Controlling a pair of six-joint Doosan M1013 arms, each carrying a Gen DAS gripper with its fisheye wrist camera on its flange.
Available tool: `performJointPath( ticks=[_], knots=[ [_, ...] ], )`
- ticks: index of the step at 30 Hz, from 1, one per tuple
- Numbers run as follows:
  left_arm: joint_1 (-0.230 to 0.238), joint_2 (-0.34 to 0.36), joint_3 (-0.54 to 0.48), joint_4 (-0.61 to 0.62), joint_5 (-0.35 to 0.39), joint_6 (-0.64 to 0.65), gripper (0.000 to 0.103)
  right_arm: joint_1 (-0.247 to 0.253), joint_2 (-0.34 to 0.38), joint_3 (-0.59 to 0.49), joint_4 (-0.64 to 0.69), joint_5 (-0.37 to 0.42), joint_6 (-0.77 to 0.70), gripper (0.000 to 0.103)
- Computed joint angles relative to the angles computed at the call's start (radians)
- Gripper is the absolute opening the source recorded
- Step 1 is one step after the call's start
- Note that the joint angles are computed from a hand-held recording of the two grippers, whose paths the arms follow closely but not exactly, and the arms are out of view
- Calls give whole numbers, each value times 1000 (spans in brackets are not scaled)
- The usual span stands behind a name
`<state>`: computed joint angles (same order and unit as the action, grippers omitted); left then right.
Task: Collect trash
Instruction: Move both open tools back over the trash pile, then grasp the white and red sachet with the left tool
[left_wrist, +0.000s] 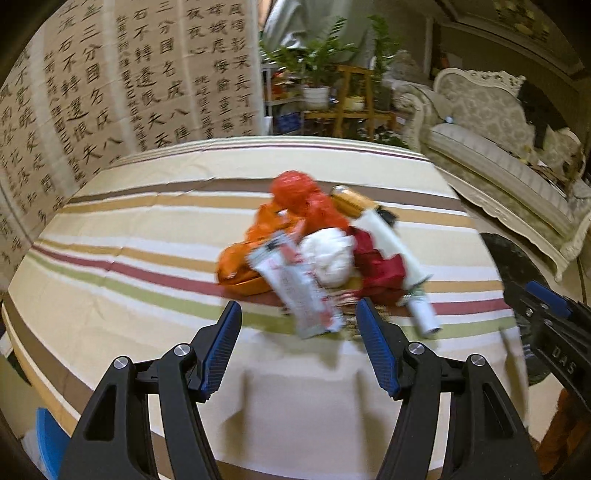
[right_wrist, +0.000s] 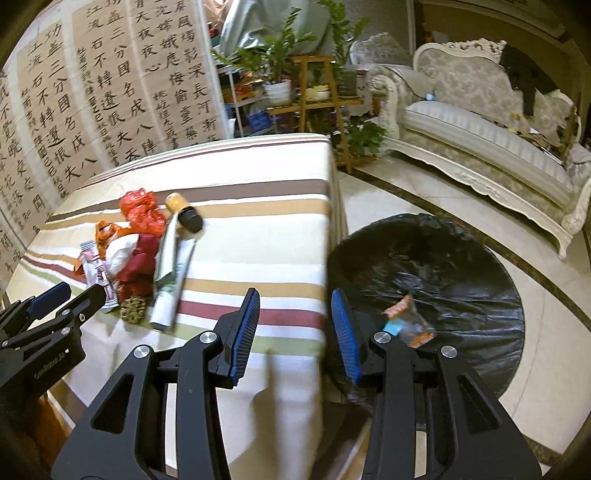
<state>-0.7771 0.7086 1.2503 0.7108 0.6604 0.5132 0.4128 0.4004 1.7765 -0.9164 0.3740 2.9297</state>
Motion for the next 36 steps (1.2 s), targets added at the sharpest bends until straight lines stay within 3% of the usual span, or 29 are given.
performJointPath(
  ticks=[11, 16, 19, 26, 36],
  knots=[
    [21, 26, -38, -94, -18, 70, 62, 6, 18, -24, 71, 4, -78, 40],
    [26, 24, -31, -134, -55, 124, 34, 5, 23, -30, 87, 2, -97, 40],
    [23, 20, -21, -108, -63, 112, 26, 6, 26, -31, 98, -1, -111, 40],
    [31, -1, 7, -140, -93, 133, 26, 13, 29, -40, 102, 0, -123, 40],
    [40, -41, 61, -78, -96, 77, 26, 34, 35, -64, 102, -6, -153, 40]
  ],
)
